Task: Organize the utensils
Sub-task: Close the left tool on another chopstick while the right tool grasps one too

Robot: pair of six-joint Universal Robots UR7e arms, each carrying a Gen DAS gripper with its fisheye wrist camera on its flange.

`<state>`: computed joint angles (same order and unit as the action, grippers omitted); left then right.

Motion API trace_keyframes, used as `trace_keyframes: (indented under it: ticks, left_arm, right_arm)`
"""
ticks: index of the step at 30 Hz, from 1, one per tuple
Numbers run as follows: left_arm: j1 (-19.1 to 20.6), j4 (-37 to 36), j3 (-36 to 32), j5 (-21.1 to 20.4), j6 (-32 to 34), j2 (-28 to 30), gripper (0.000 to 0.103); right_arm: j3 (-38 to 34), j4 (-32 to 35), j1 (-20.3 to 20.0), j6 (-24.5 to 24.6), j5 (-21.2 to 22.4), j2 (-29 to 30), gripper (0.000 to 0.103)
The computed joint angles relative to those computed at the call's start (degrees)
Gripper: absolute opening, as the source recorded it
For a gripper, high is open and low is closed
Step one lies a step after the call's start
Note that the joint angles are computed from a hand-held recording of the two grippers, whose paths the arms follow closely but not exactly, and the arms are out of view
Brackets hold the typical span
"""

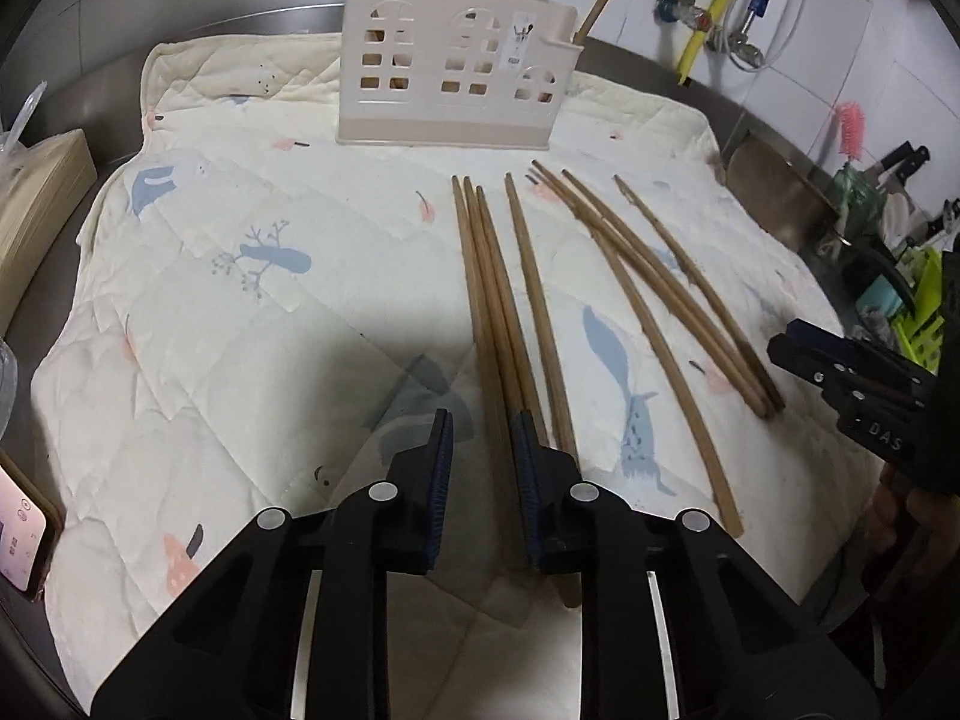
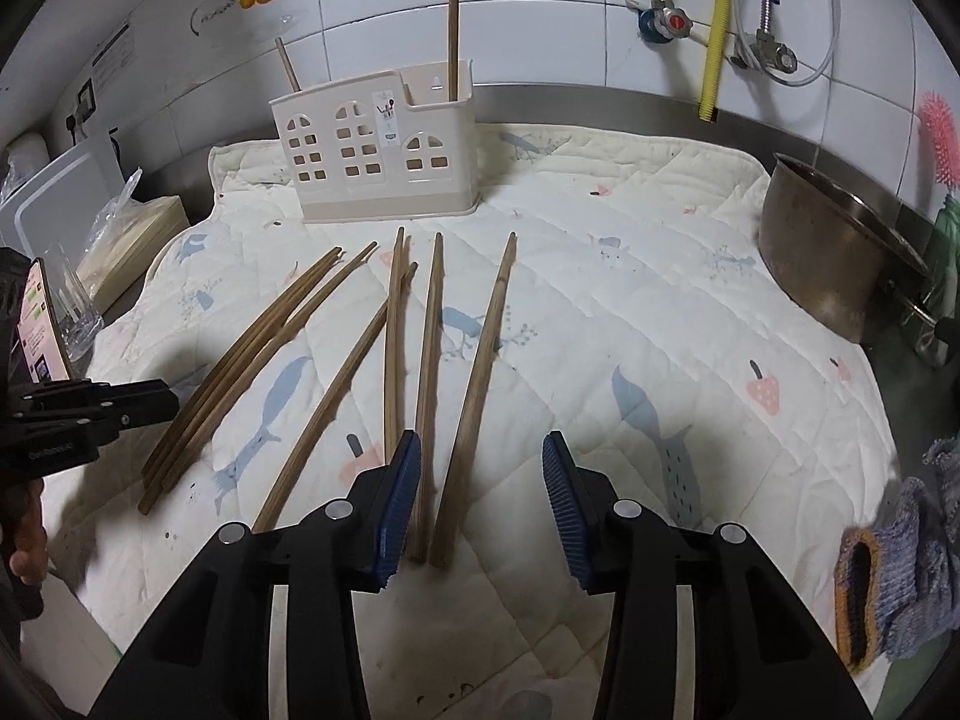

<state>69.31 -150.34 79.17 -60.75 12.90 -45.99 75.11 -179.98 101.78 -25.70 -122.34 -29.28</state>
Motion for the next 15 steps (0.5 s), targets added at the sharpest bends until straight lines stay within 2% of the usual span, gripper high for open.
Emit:
trace_keyframes:
  ticks: [6, 15]
  left_arm:
    - [-0.2, 0.3, -0.3, 1.3, -0.4, 0.6, 0.015]
    - [-2.1, -3.2, 0.0, 8.5, 0.0, 2.1, 0.013]
  right_arm:
    - [-0.1, 0.4, -0.1, 0.6, 0.3, 0.1, 0.041]
    - [-0.1, 0.5, -0.2, 0.9, 0.4, 0.3, 0.038]
